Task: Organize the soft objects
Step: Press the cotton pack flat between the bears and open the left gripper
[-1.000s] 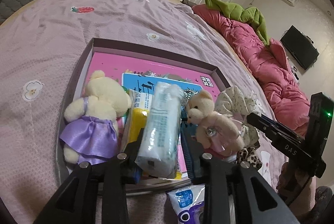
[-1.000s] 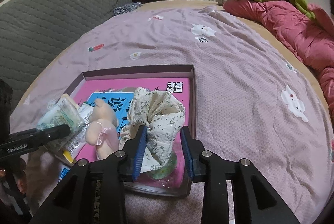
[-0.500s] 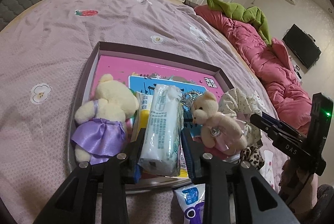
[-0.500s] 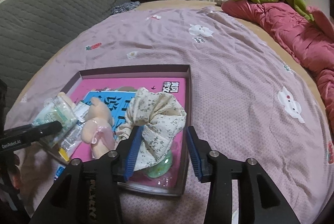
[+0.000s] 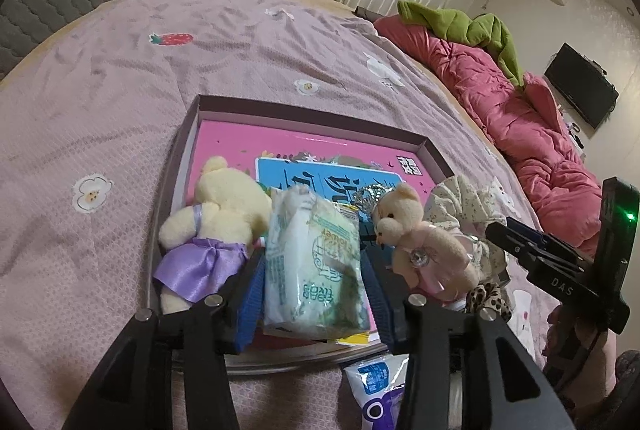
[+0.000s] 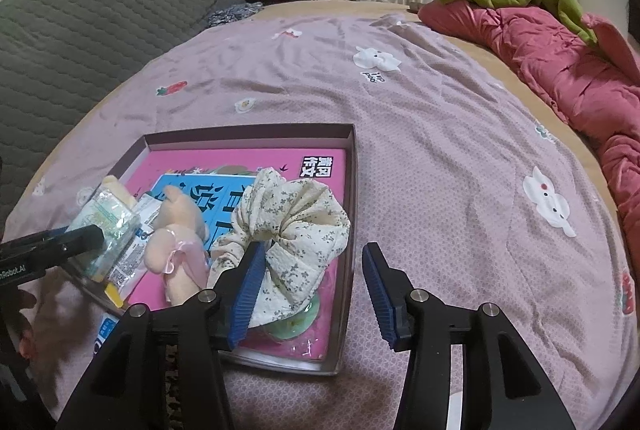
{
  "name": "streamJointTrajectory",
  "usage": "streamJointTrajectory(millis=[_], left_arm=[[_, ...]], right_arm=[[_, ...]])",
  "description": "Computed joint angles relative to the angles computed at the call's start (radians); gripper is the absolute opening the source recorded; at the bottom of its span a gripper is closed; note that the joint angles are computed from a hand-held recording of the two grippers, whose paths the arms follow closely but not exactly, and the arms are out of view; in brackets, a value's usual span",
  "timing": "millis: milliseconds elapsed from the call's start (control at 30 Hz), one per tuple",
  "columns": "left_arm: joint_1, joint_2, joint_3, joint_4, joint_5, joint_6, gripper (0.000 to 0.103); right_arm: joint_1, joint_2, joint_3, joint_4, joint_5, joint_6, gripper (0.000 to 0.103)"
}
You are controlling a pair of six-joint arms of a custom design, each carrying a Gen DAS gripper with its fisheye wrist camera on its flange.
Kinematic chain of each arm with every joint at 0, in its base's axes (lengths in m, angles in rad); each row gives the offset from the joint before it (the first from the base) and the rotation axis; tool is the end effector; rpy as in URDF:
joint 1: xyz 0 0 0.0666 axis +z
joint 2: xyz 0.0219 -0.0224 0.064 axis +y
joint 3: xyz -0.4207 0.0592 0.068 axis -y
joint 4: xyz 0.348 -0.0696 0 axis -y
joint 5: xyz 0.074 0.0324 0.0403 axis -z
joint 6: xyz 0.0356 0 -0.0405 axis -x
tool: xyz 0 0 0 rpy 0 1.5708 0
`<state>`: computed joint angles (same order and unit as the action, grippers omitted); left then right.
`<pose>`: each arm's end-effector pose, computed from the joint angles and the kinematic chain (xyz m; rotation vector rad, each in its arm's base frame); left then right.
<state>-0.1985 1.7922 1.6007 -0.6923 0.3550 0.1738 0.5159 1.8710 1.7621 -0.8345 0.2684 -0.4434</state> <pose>0.5761 -0.1289 0.3767 0.1887 2.4642 -0.5980 0.5447 0.2976 0.3867 0.0186 2.4678 0.0738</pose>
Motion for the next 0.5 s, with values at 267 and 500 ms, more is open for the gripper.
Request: streamJointTrajectory(millis=[267, 500], left_arm=[[0.011, -0.012, -0.014, 0.029, 0.008, 0.011, 0.047], [-0.008, -0.029, -0.032, 0.048, 0.019, -0.047, 0.047]], right_arm=[[-0.001, -0.001, -0.003, 0.003, -0.003, -0.002, 0.052], [-0.002, 0.000, -0.002, 0.002, -0.006, -0.001, 0.052]])
